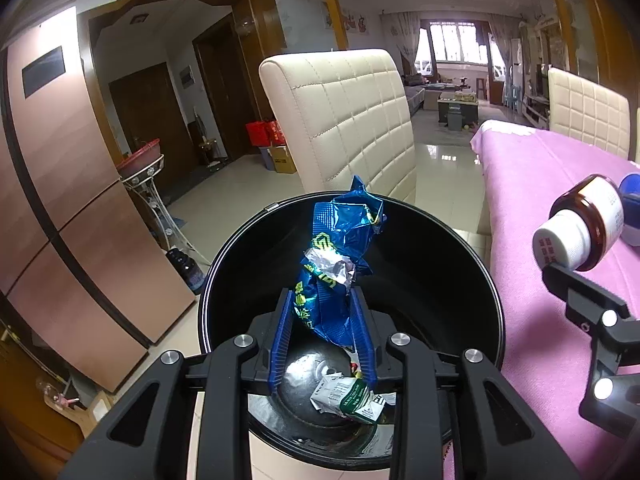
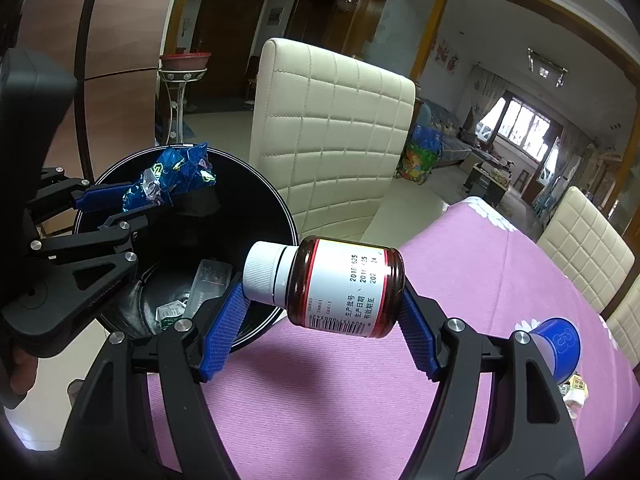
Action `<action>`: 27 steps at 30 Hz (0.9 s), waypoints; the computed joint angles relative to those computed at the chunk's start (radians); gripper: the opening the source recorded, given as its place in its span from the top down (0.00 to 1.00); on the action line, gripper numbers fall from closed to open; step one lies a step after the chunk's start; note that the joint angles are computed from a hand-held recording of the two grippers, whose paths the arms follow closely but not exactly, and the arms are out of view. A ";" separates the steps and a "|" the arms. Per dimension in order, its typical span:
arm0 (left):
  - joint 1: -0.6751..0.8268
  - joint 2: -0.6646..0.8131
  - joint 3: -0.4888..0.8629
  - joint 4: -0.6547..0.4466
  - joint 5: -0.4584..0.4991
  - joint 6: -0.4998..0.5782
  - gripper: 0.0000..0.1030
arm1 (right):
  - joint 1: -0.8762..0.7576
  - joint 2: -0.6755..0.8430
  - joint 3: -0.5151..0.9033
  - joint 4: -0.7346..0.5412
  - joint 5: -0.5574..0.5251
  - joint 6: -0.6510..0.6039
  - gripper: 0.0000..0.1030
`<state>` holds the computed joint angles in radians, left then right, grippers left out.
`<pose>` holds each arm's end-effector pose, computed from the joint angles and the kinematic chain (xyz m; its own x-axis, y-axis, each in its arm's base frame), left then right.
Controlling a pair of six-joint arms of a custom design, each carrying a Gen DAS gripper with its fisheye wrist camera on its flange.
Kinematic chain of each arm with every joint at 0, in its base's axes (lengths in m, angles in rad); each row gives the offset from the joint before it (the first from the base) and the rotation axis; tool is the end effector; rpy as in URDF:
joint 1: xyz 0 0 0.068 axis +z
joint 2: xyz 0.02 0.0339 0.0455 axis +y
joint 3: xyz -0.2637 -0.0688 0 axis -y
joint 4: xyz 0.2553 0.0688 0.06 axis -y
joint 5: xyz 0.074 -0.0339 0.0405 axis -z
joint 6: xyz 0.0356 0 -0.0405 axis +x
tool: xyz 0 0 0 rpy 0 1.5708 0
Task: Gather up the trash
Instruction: 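Open left gripper to drop the wrapper while right gripper opens to drop the bottle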
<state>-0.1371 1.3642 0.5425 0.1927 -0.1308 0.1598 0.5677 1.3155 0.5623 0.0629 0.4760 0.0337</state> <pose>0.2702 -0.0326 0.1612 -0.5705 0.2380 -0.7861 0.1234 0.9711 0.2044 0.2298 0.1272 0.1705 -0.5426 -0.3105 -0.7804 -0.1618 0.9504 -0.2656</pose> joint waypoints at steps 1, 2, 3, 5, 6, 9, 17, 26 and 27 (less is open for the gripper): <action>0.005 -0.003 0.000 -0.005 0.010 0.001 0.70 | 0.001 -0.001 -0.001 0.000 -0.001 -0.001 0.31; 0.007 -0.001 0.003 -0.005 0.012 0.000 0.66 | -0.001 -0.004 -0.002 0.000 -0.003 -0.004 0.31; 0.007 -0.005 -0.001 -0.001 0.004 -0.003 0.61 | -0.001 -0.006 -0.003 -0.002 -0.003 -0.005 0.31; 0.006 -0.009 -0.008 0.013 -0.014 -0.015 0.30 | 0.000 -0.002 0.001 -0.001 -0.003 -0.005 0.31; 0.010 -0.016 -0.016 0.023 -0.012 -0.020 0.28 | -0.001 0.003 0.002 0.004 -0.004 -0.007 0.31; 0.019 -0.026 -0.029 0.039 -0.027 -0.011 0.27 | -0.001 0.005 0.003 0.006 -0.007 -0.008 0.31; 0.043 -0.029 -0.046 0.052 -0.079 -0.017 0.27 | 0.011 0.028 0.024 0.004 -0.015 -0.009 0.31; 0.091 -0.058 -0.077 0.093 -0.146 0.020 0.27 | 0.045 0.102 0.091 0.019 -0.034 -0.013 0.31; 0.103 -0.059 -0.076 0.093 -0.140 0.021 0.27 | 0.050 0.114 0.101 0.021 -0.034 -0.013 0.31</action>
<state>-0.0340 1.3048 0.4669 0.2857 -0.2713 0.1807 0.6180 1.4294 0.6631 0.0840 0.4423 0.0210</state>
